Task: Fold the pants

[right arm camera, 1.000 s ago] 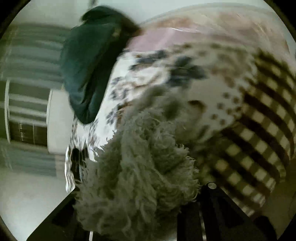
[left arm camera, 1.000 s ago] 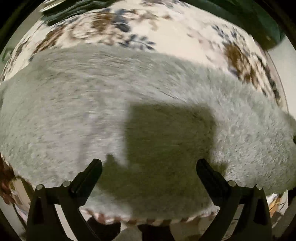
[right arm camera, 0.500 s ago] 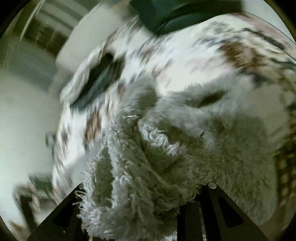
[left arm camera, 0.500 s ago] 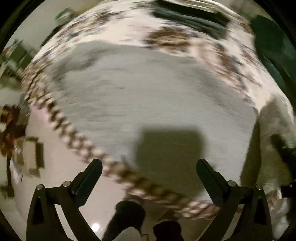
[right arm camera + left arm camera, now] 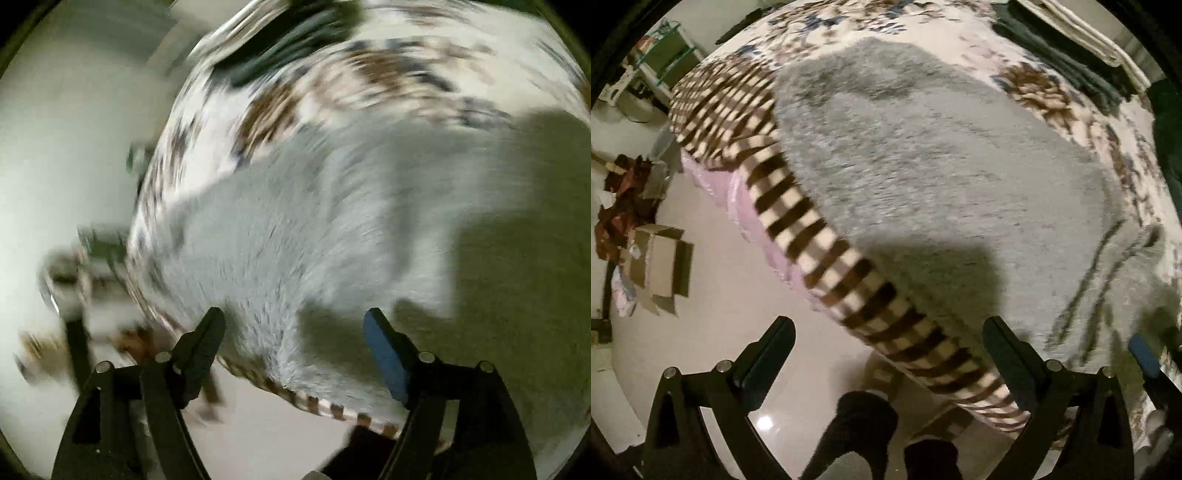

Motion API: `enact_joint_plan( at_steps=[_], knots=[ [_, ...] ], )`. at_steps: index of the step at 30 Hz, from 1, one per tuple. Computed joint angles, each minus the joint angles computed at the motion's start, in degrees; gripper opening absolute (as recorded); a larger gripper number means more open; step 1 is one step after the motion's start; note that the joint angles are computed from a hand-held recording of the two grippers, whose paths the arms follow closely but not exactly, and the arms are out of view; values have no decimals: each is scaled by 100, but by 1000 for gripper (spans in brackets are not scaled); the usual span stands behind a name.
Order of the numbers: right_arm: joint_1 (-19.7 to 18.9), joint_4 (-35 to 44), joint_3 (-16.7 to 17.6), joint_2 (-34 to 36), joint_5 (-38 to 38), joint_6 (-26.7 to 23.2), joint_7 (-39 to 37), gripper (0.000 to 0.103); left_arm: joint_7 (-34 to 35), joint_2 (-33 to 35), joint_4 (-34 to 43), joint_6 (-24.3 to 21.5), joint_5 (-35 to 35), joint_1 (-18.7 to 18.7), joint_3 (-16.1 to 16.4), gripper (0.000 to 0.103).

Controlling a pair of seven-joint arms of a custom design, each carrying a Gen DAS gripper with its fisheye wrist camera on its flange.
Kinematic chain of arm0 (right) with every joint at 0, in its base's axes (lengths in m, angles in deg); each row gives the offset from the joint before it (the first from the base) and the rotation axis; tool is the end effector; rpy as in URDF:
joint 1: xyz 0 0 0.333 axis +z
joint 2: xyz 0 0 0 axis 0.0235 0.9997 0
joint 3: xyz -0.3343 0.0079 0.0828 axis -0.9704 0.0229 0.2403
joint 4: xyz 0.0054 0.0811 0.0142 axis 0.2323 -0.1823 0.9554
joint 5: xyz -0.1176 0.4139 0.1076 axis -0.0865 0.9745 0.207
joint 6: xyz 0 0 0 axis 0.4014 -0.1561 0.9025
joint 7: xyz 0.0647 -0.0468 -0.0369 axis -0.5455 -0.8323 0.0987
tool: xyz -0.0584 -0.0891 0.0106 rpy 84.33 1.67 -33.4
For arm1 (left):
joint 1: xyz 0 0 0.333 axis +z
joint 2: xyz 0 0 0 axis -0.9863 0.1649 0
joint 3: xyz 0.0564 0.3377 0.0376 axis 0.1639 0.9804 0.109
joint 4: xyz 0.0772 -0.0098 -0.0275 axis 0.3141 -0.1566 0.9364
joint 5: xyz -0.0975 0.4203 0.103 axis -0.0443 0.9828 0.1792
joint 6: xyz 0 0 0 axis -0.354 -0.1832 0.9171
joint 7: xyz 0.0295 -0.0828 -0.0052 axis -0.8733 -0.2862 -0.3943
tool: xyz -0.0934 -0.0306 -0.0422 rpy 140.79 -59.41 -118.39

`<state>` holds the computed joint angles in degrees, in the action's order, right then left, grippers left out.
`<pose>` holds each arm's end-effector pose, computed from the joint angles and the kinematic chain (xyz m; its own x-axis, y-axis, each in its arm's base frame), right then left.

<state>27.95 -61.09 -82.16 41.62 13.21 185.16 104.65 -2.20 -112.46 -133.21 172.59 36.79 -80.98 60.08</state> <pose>0.4096 0.1793 0.5735 -0.3155 -0.7100 -0.6296 -0.8436 0.5137 -0.1566 0.4396 -0.1048 0.6465 0.1627 -0.9867 0.0050 -0.9745 -0.1615 -0.1560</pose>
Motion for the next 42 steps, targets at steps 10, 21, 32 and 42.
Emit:
enact_joint_plan(
  at_steps=[10,21,32,42],
  knots=[
    [109,1293,-1150,1897,1431,-741,-1342,82,153,577,455,422,-408,-424,-179,103],
    [-1920,-64,15,-649,-650,-1340,736,82,766,1176,798,623,-735,-971,-315,85],
    [-1890,-1188,-429,-1777,-1068,-1957,1202,82,920,744,274,506,-975,-973,-178,5],
    [-1639,-778,-497,-1345,-1043,-1956,734,82,363,1034,1036,1007,-1228,-868,-175,43]
  ],
)
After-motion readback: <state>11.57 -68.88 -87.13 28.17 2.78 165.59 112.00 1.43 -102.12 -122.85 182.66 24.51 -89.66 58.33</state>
